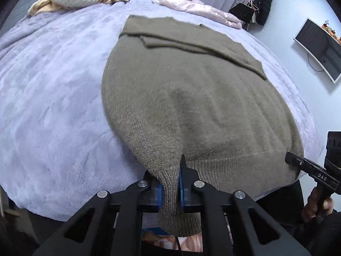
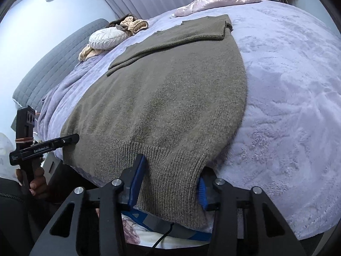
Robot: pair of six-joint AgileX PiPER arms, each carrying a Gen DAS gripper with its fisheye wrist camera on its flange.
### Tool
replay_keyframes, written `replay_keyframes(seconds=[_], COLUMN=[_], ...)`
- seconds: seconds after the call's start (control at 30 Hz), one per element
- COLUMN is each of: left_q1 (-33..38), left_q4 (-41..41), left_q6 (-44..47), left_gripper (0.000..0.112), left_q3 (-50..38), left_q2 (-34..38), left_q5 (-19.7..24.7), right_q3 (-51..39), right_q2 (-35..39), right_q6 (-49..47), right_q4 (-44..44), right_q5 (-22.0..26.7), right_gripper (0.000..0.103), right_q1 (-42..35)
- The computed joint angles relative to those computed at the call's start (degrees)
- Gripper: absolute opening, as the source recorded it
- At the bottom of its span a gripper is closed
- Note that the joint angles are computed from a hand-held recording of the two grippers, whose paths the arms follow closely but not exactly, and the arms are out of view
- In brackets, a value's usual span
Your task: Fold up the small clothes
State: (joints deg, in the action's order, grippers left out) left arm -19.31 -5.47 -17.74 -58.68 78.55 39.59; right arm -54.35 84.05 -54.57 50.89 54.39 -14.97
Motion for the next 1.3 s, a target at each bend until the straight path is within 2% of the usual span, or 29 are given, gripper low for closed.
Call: replay_keyframes(seconds=[0.03,0.07,0.23,0.4,0.57,0.77,1.07,1.3], left_q1=[1.1,1.9,4.3,2.5,2.7,2.6,7.5,7.5], left_q4=[-1.5,-3.3,-6.5,-1.2,0.8,2.8,-0.7,2.8], left_q6=[2.3,4.3,8.2,6.0,4.8,2.8,1.5,-2.6], left_gripper=[0.012,0.012,0.012,0.012,0.012,0.012,0.012,0.012], left_q3=[0.1,-0.2,-2.8,-10.1,-19.7,-27.7,-38.1,-52.1], left_q2=[-1.4,-2.2,-2.9,-0.1,5.8,10.9,18.4,28.2], left_q5=[0.2,0.0,-0.4,-0.2,2.9,5.3,8.3,14.4], right_q3=[-0.5,-1.8,-4.1,-8.7,-16.0,-24.7,-37.3,-48.2], right_q2=[0.1,0.9,-1.3,-1.1,0.6,4.5,11.5,18.7], right_q6=[0.3,0.9,-1.7,-1.0,2.3,10.3,20.3,31.0], right_q4=[0.0,0.0,4.2,5.8,5.8,1.8,-3.0,-9.0], right_q5=[0.2,2.3,8.2,10.5,8.8,5.1,2.8,1.6], right_gripper=[0.014,0.012,0.011,0.011,0.011,0.011,0.011,0.011], right_q1=[0.1,-0.2,-3.9,-4.9,-2.1,1.7,4.8,7.8])
